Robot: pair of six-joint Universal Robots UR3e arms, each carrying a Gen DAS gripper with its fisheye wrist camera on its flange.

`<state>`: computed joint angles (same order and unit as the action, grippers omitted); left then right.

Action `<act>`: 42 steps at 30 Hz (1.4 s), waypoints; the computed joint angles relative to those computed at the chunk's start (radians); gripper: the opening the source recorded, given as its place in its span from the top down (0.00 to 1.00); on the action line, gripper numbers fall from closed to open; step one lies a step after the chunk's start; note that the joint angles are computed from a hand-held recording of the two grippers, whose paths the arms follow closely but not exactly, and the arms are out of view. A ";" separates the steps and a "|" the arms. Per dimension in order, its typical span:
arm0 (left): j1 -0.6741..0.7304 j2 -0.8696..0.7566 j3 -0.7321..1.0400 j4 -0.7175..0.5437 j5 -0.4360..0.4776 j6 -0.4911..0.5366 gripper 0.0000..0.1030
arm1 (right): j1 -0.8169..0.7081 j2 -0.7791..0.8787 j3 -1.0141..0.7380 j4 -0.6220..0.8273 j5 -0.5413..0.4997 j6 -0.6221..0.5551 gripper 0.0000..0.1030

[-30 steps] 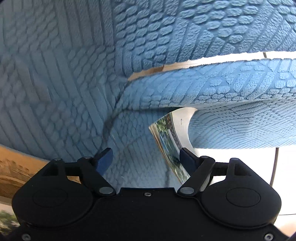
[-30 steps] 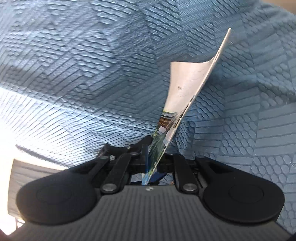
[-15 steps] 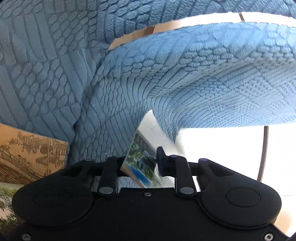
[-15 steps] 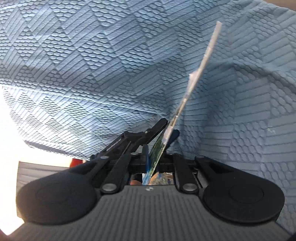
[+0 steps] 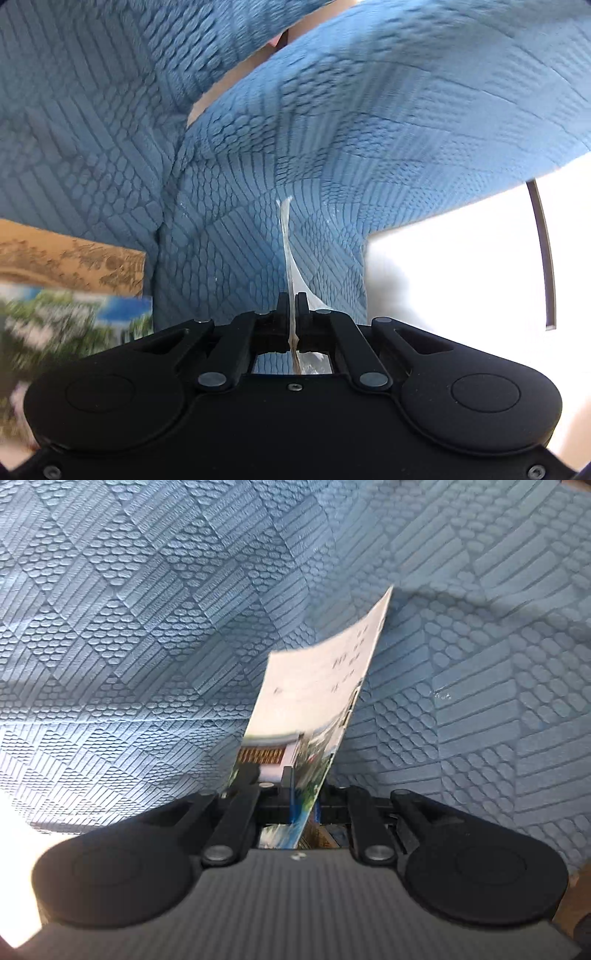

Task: Organize objects
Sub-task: 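Carry the postcard in both closed tools over the book stack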

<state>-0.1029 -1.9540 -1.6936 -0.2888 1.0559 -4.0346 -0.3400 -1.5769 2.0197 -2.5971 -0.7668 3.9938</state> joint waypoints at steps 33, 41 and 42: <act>-0.247 0.755 0.072 -0.602 0.561 0.056 0.92 | 0.158 -0.251 -0.288 0.176 0.064 -0.080 0.91; -0.257 0.961 -0.193 -0.577 0.626 -0.008 0.92 | 0.312 -0.184 -0.265 0.085 -0.007 -0.108 0.91; -0.250 0.988 -0.237 -0.569 0.624 -0.016 0.92 | 0.331 -0.173 -0.256 0.064 -0.019 -0.107 0.91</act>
